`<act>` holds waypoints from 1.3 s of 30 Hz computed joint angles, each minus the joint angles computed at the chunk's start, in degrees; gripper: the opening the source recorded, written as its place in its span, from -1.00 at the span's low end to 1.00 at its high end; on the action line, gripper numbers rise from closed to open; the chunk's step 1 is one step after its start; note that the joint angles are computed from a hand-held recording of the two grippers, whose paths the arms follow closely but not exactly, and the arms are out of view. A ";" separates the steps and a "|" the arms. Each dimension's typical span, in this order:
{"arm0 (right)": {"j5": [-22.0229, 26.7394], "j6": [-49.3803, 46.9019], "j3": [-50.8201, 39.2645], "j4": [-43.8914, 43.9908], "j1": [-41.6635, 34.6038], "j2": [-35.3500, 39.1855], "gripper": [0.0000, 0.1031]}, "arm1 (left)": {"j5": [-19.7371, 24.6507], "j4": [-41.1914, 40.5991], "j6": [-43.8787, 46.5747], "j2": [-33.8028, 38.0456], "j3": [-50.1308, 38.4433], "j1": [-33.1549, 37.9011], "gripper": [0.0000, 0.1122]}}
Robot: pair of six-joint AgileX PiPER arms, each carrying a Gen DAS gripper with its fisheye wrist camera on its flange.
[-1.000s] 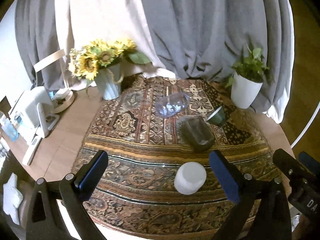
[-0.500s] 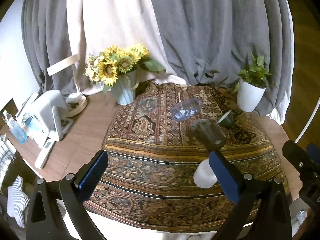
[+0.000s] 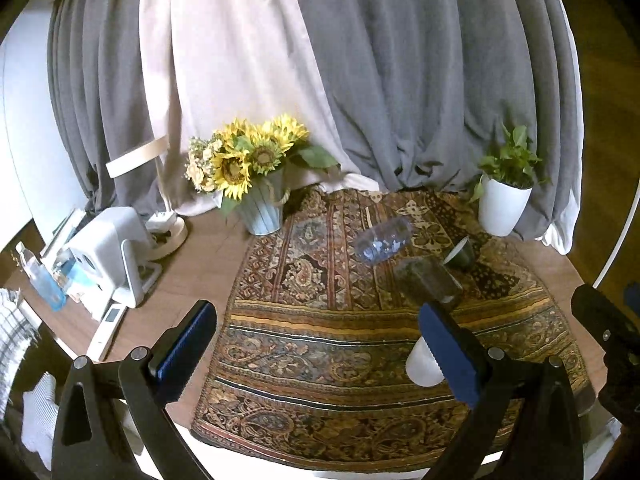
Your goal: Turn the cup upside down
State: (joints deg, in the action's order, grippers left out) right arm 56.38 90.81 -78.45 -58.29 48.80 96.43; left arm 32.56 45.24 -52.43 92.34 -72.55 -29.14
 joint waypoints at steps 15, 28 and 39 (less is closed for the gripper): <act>-0.18 -0.30 -1.42 0.53 -0.26 1.22 0.89 | -0.80 -2.82 2.89 0.72 -0.99 1.49 0.84; -0.32 -0.87 -1.89 -0.04 -0.45 1.43 0.89 | -0.45 -2.38 2.28 0.63 -0.95 1.50 0.84; -0.22 -0.97 -2.26 -0.08 -0.49 1.63 0.89 | -0.37 -1.68 2.24 0.54 -1.09 1.68 0.84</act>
State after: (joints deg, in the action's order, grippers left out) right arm 56.15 89.84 -80.71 -58.37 48.31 98.06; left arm 32.19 43.56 -50.20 92.88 -73.63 -27.46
